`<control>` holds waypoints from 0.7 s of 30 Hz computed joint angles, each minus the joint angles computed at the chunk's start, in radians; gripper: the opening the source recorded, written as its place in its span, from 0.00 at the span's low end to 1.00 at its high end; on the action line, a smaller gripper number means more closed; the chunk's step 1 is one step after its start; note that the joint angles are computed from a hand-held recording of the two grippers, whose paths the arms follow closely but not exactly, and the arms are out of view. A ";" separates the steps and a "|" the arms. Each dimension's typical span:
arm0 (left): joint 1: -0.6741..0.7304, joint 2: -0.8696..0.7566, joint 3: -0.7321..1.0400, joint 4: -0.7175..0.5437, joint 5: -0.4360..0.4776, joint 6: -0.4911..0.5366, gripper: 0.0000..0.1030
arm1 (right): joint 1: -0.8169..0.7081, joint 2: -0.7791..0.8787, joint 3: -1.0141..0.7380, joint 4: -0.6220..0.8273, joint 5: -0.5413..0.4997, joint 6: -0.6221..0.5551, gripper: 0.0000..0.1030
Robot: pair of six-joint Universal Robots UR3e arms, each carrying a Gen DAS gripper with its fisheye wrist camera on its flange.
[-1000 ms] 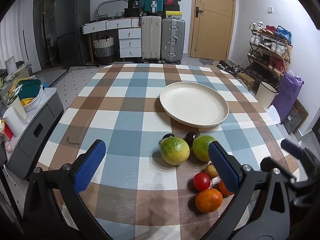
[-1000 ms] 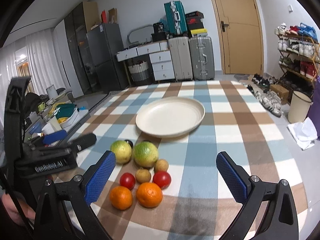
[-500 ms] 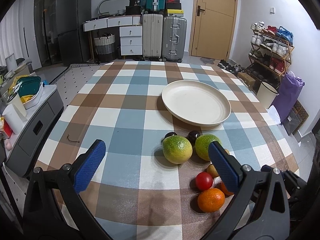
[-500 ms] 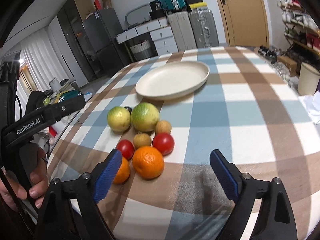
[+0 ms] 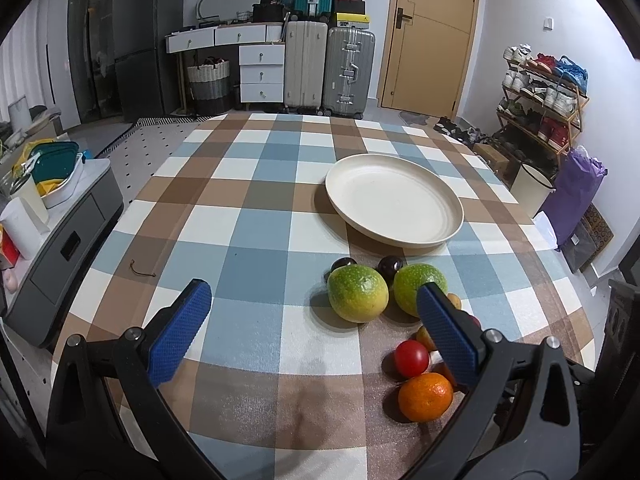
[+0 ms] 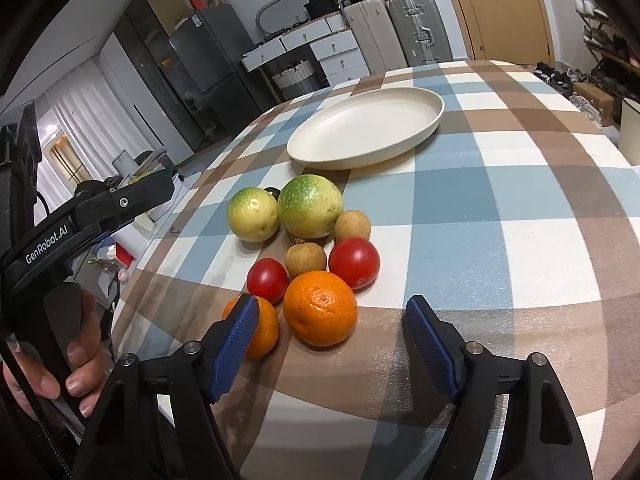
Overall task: Organize fruits
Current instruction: 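Lower the right tool onto the large orange and close its fingers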
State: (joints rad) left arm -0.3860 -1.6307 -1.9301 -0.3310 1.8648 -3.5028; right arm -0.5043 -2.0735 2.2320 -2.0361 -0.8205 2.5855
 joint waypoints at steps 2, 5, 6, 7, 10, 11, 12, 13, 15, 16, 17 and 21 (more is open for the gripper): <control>0.002 -0.001 -0.001 0.001 -0.004 -0.002 0.99 | 0.004 0.011 -0.002 -0.004 0.001 0.003 0.70; 0.001 -0.003 -0.003 0.007 -0.002 -0.002 0.99 | -0.006 0.027 -0.007 0.028 0.024 -0.011 0.61; 0.001 -0.002 0.001 0.001 -0.002 0.000 0.99 | -0.014 0.027 -0.006 0.043 0.037 -0.020 0.58; 0.002 -0.001 0.001 -0.002 -0.003 -0.001 0.99 | -0.015 0.033 -0.011 0.056 0.042 -0.028 0.53; 0.003 0.000 0.000 -0.006 -0.007 -0.007 0.99 | -0.012 0.044 -0.014 0.059 0.045 -0.041 0.39; 0.002 -0.001 -0.001 -0.006 -0.005 -0.009 0.99 | -0.019 0.044 -0.018 0.088 0.061 -0.063 0.39; 0.004 0.000 -0.004 -0.004 -0.005 -0.009 0.99 | -0.020 0.036 -0.012 0.083 0.062 -0.060 0.38; 0.006 0.002 -0.011 0.000 -0.006 -0.011 0.99 | -0.019 0.031 -0.008 0.079 0.060 -0.062 0.38; 0.011 0.006 -0.018 0.000 -0.014 -0.017 0.99 | -0.009 0.020 -0.001 0.054 0.044 -0.050 0.38; 0.023 0.013 -0.023 -0.004 -0.026 -0.016 0.99 | -0.001 0.015 0.000 0.041 0.033 -0.046 0.38; 0.031 0.019 -0.029 -0.007 -0.040 -0.020 0.99 | 0.003 0.009 0.000 0.037 0.031 -0.050 0.38; 0.065 0.044 -0.061 -0.010 -0.078 -0.019 0.99 | -0.009 -0.021 0.005 0.041 0.038 -0.064 0.38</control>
